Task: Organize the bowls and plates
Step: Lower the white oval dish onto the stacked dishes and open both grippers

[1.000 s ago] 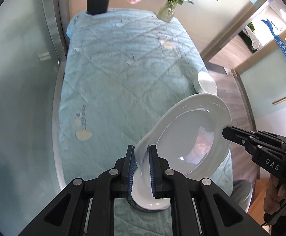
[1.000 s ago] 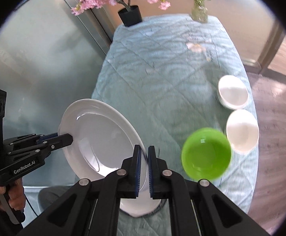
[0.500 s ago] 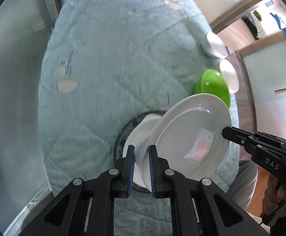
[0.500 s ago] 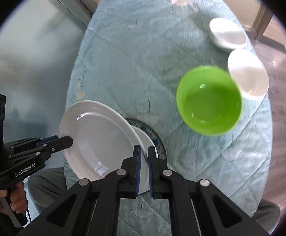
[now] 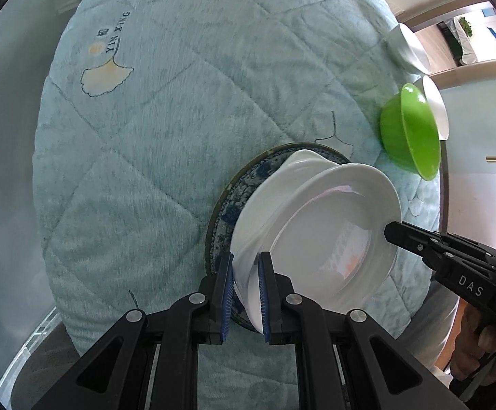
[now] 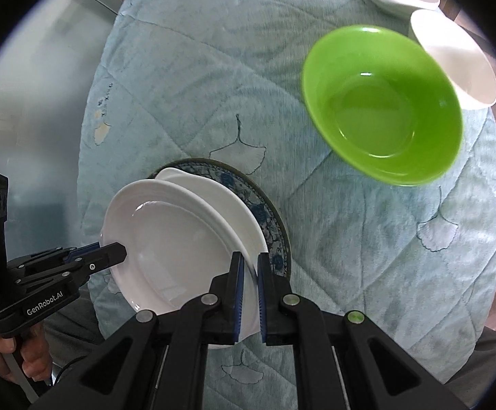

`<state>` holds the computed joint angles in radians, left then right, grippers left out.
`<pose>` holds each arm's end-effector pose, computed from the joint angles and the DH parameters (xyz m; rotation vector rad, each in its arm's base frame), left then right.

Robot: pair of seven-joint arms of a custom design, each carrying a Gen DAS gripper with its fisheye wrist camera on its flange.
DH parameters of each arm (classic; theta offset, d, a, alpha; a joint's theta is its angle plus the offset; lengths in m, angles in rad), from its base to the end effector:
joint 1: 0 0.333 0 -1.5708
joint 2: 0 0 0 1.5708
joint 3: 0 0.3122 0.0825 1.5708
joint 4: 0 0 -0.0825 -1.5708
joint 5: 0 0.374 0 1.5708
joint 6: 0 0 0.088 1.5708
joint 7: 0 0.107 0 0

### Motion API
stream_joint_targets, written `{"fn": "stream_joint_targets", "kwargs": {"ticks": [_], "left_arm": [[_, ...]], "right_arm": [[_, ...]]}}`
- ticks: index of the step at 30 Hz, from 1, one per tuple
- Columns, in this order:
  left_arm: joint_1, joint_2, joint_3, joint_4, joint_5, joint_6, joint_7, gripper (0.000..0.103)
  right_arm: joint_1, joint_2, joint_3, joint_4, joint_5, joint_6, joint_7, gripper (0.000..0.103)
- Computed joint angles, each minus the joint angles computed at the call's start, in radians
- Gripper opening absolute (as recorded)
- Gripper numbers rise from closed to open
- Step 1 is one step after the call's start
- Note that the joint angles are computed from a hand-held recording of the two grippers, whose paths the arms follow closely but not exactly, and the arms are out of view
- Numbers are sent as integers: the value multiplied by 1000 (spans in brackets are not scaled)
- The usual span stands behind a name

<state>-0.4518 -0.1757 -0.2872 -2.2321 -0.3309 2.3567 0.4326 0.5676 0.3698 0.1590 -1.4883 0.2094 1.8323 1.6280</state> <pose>0.3730 -0.3523 0.4737 2.5262 -1.3387 0.3738 0.4895 0.4382 0.4634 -2.6900 1.4142 0.3783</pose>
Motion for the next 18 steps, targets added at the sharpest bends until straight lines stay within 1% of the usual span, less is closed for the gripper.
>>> {"fn": "stream_joint_targets", "kwargs": {"ticks": [5,10,18], "left_arm": [[5,26,3,4,-6,16,12,10],[12,45,3,19,-8,-9,22,10],[16,78,-6,26,-37,3,22,11]], "right_arm": [[14,30,-3,22,-23,11,14,8],[19,48,-5,22,-29,17,24,8],[34,62,-7,18,-51,43,48,8]]}}
